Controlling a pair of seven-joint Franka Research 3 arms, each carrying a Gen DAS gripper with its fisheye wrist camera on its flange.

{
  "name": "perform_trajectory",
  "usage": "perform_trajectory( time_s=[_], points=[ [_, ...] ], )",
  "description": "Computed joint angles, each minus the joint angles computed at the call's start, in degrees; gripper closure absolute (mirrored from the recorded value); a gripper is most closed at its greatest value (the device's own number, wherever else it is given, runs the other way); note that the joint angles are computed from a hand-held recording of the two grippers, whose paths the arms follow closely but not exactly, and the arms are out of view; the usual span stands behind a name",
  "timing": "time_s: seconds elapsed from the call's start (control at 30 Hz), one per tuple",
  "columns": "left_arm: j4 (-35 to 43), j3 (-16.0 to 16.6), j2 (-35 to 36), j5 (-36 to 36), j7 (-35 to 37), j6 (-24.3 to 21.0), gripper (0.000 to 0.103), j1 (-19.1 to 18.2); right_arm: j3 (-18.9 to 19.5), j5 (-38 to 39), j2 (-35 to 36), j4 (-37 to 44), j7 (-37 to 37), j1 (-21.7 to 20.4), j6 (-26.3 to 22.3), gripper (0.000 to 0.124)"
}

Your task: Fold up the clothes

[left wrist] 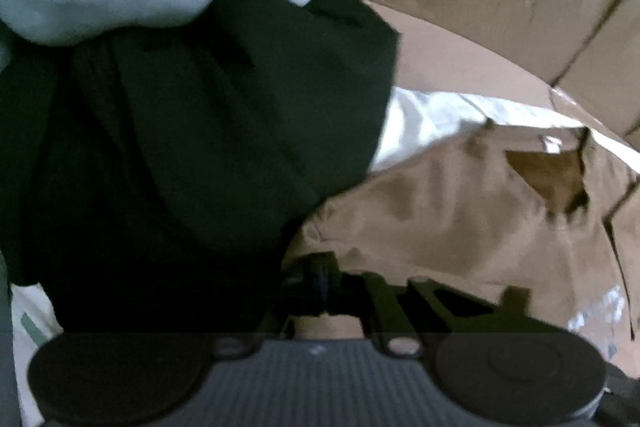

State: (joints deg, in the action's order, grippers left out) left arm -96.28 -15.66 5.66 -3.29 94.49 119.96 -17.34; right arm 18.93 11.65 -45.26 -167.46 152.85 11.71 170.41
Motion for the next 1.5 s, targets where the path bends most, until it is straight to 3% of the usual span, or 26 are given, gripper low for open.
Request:
perform_trajectory(
  time_s=[0.13, 0.23, 0.33, 0.5, 0.8, 0.97, 1.1, 1.23, 1.33, 1.5],
  points=[
    [-1.98, -0.06, -0.68, 1.13, -2.62, 3.43, 0.1, -0.34, 1.01, -0.42, -1.29, -0.34, 1.29, -0.94, -1.97, 0.121],
    [-3.92, -0.05, -2.43, 0.51, -3.67, 5.1, 0.1, -0.36, 3.47, -1.91, -4.01, -0.03, 4.3, -3.09, -6.62, 0.115],
    [-5.64, 0.09, -4.85, -2.31, -1.49, 5.23, 0.098, -0.22, 4.84, -3.72, -7.25, -0.32, 7.95, -4.09, -9.99, 0.112],
    [-9.41, 0.81, -9.6, -7.66, 3.16, 4.65, 0.097, -0.72, 4.65, -6.86, -9.91, -1.07, 9.85, -4.18, -10.15, 0.115],
    [-16.03, 2.2, -13.98, -14.96, 8.51, 4.18, 0.098, -2.77, -0.18, -8.26, -2.05, 2.09, -0.5, -1.54, -2.44, 0.115],
    [-17.57, 1.18, -13.32, -6.54, 6.72, 4.68, 0.101, -2.57, -4.99, -6.68, 4.08, 4.32, -11.02, 2.73, -2.07, 0.115],
    [-18.41, 1.76, -12.67, -7.76, 5.98, 6.01, 0.1, -2.4, -6.34, -4.69, 5.26, 3.75, -15.88, 2.95, -2.01, 0.115],
    [-20.08, 2.07, -14.12, -9.3, 5.69, 7.59, 0.1, -2.6, -3.5, -4.1, 4.58, 3.85, -15.64, -0.82, -2.43, 0.117],
    [-21.37, 3.0, -15.79, -12.1, 7.41, 8.13, 0.1, -2.74, 3.13, -7.36, 1.9, 4.59, -11.26, -8.21, -5.78, 0.116],
    [-24.25, 5.01, -19.18, -17.13, 10.57, 7.76, 0.099, -2.92, 1.94, -8.29, -1.35, 3.01, -8.8, -7.29, -6.24, 0.116]
  ],
)
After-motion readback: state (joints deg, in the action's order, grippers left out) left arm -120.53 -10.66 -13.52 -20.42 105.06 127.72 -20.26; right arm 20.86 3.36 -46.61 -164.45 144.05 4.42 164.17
